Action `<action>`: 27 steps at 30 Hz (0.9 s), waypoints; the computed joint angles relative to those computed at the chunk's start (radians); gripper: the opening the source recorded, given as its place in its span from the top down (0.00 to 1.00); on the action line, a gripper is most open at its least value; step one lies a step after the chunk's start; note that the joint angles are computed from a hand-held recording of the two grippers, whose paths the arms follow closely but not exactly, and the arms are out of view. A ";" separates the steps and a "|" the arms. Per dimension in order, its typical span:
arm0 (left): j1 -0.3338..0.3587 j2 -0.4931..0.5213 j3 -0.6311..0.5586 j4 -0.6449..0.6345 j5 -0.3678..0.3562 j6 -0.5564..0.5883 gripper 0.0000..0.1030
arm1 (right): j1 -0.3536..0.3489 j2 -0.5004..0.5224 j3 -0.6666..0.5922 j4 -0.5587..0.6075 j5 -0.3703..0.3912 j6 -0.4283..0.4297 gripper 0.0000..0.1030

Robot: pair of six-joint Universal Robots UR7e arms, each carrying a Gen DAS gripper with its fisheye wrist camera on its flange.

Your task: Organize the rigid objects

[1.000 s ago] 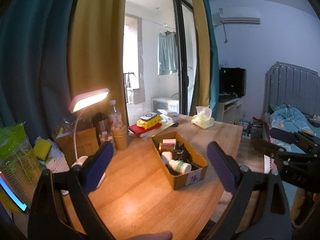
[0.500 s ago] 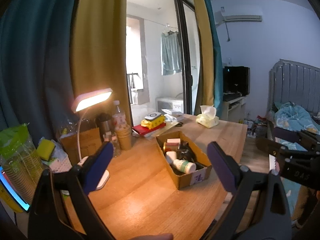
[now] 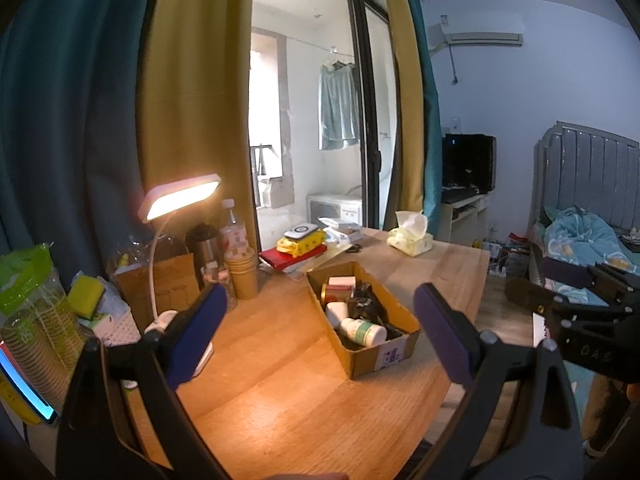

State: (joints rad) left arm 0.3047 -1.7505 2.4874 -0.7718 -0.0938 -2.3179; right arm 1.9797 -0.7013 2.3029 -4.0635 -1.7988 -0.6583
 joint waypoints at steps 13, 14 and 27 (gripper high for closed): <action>-0.001 0.025 -0.011 0.028 0.001 -0.034 0.07 | -0.005 0.006 0.002 -0.007 0.001 -0.002 0.36; -0.002 0.039 -0.018 0.062 0.000 -0.072 0.07 | -0.005 0.005 0.001 -0.007 0.000 -0.003 0.36; 0.005 0.028 -0.009 0.048 0.011 -0.061 0.07 | -0.003 0.005 0.000 -0.003 -0.002 -0.002 0.36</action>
State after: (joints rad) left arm 0.3097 -1.7225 2.4782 -0.7233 -0.0827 -2.3786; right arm 1.9763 -0.6966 2.3026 -4.0663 -1.8005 -0.6604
